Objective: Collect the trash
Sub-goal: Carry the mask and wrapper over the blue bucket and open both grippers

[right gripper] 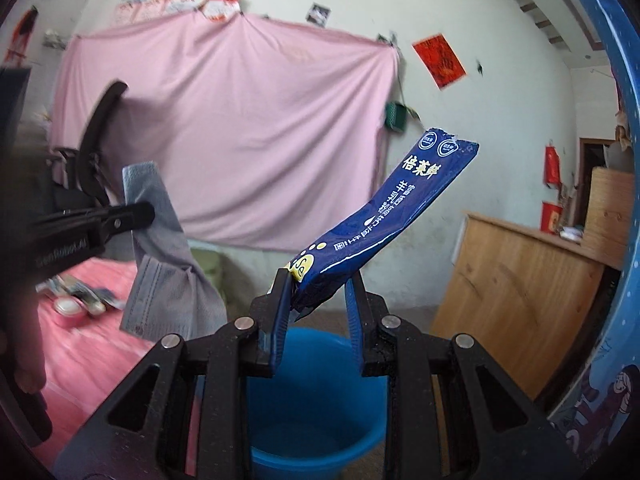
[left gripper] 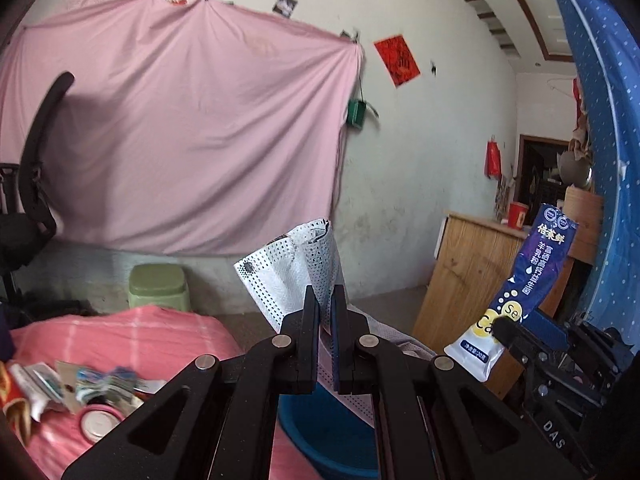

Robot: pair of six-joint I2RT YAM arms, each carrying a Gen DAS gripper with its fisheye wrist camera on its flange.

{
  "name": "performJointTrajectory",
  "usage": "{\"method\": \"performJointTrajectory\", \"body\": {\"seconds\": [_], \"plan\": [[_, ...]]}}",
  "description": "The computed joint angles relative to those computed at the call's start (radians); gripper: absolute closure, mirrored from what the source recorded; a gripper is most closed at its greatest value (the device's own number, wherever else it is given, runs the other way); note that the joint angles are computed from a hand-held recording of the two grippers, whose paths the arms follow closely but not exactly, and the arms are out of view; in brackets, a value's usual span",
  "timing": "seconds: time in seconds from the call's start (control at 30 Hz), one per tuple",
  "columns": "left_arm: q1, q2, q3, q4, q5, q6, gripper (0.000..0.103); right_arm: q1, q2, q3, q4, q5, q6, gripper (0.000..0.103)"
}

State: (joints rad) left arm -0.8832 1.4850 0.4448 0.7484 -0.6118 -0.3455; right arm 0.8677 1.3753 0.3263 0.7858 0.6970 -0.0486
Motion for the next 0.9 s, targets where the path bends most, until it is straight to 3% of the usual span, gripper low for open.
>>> {"method": "performJointTrajectory", "body": {"seconds": [0.2, 0.37, 0.53, 0.6, 0.67, 0.9], "plan": [[0.054, 0.232, 0.212, -0.136, 0.115, -0.088, 0.1, -0.121, 0.12, 0.007, 0.025, -0.086, 0.009, 0.06], [0.096, 0.356, 0.338, -0.243, 0.197, -0.137, 0.1, -0.202, 0.251, 0.033, 0.069, -0.171, 0.019, 0.06], [0.129, 0.432, 0.431, -0.351, 0.259, -0.185, 0.098, -0.253, 0.333, 0.101, 0.031, -0.236, 0.033, 0.059], [0.141, 0.44, 0.426, -0.376, 0.276, -0.216, 0.093, -0.269, 0.362, 0.127, 0.009, -0.264, 0.047, 0.059], [0.158, 0.45, 0.436, -0.395, 0.305, -0.241, 0.076, -0.275, 0.38, 0.136, 0.011, -0.274, 0.059, 0.059], [0.169, 0.394, 0.363, -0.352, 0.289, -0.265, 0.058, -0.276, 0.394, 0.145, -0.018, -0.29, 0.083, 0.053]]}}
